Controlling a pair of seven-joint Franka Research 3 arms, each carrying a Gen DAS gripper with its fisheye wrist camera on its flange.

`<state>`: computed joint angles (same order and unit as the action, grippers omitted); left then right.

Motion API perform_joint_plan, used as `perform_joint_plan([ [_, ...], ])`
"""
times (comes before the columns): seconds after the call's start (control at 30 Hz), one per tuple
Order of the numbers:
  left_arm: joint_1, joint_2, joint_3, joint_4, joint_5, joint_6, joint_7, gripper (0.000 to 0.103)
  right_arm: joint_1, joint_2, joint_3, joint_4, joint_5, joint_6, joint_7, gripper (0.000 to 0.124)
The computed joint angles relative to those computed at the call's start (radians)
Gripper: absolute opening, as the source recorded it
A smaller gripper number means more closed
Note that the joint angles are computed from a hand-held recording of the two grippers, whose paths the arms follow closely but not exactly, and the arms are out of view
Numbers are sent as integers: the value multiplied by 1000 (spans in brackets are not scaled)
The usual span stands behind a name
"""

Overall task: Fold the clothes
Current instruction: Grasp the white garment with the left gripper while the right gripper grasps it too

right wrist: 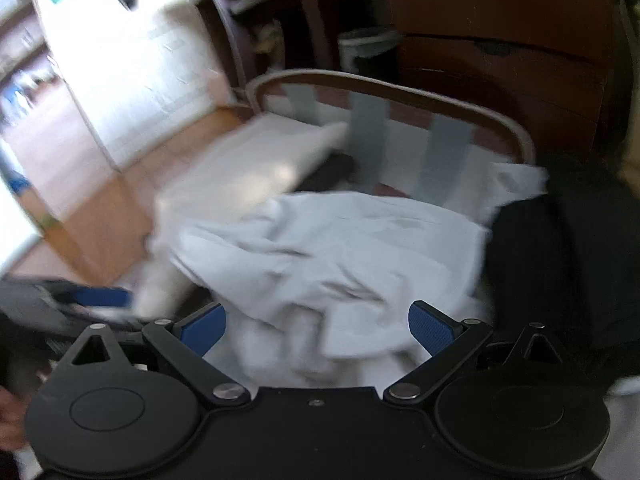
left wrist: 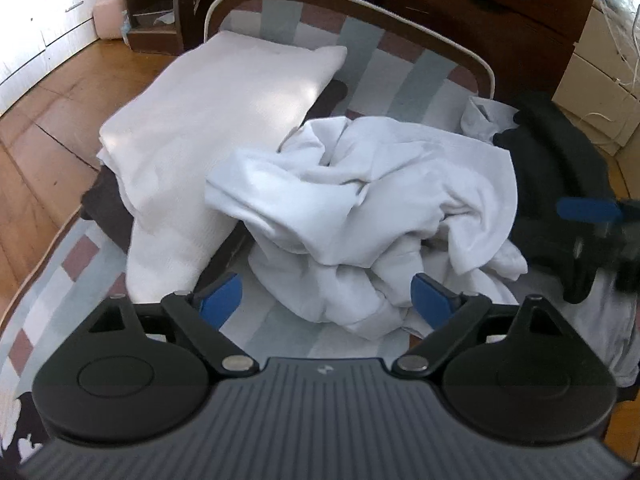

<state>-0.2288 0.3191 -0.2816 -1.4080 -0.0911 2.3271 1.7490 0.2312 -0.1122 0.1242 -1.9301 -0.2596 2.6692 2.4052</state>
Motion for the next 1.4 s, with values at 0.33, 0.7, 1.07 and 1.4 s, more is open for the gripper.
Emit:
perform_joint_plan([
  [0.33, 84, 126, -61, -4, -230, 172, 9, 47, 23, 215, -88, 118, 25, 52, 46, 35],
  [0.7, 49, 273, -70, 133, -157, 213, -53, 54, 51, 199, -159, 95, -258, -21, 447, 82],
  [1.07, 52, 466, -95, 363, -207, 8, -189, 50, -19, 315, -103, 38, 112, 253, 226, 44],
  [1.4, 269, 198, -258, -68, -624, 103, 177, 15, -317, 254, 345, 14, 1220, 268, -767, 29],
])
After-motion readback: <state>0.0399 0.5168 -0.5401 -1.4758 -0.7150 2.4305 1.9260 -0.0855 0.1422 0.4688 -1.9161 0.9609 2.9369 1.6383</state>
